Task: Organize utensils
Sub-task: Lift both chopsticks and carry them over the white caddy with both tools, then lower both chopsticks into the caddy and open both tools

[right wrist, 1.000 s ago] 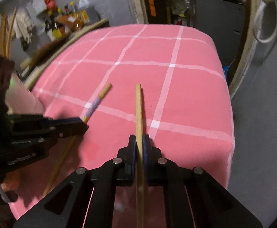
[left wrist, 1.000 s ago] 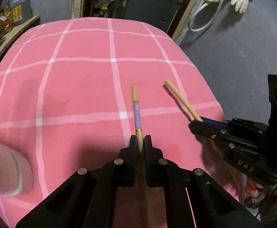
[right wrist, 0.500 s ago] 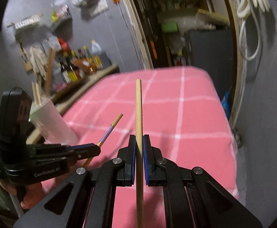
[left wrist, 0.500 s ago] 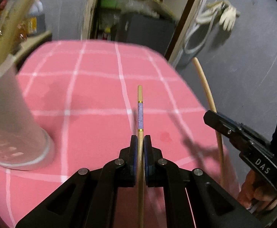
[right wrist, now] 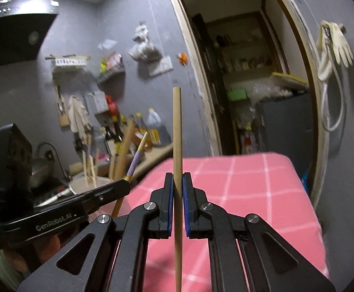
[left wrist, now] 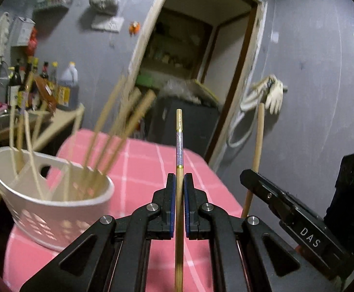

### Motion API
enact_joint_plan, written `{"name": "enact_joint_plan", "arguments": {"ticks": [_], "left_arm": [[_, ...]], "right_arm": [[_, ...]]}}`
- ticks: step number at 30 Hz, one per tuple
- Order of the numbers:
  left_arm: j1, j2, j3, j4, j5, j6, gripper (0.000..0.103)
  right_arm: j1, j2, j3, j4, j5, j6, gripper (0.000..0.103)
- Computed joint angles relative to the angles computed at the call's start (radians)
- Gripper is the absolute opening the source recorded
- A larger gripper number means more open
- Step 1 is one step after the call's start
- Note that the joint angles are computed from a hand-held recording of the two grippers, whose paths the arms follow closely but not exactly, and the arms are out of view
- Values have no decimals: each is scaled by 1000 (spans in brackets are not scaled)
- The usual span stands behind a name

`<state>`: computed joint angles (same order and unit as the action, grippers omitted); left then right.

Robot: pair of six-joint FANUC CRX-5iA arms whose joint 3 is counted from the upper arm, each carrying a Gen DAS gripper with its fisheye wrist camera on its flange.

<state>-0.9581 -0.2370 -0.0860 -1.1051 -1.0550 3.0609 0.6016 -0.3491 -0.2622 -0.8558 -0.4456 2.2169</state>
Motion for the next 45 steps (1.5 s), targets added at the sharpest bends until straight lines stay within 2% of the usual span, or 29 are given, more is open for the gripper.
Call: {"name": "enact_joint_plan", "arguments": {"ticks": [4,8,17,20,30,33,41,45], "left_arm": [[-71,-45,-10,-124,-94,58,4],[-94,-111,-37,-200,-167,76,4],[-84,-276,-126,-317,-310,128,4],[-60,-320,-146,-334,-331,134,4],[21,-349,-184,-392,-332,147,4],[43,-343,-199,-402,-326,159,4],[124,-334,-228,-363,-273,194,4],[127,-319,-244,-348,-269,217,4]], "right_arm": [[4,13,39,-84,-6,69,5],[4,37,87,-192,-18,162,5],[9,120,188,-480,-18,428,5],[7,148,205,-572,-7,516,5],[-1,219,209,-754,24,734,5],[-31,237,199,-820,-23,797,5],[8,255,207,-730,3,749,5],[22,259,206,-699,16,723,5]]}}
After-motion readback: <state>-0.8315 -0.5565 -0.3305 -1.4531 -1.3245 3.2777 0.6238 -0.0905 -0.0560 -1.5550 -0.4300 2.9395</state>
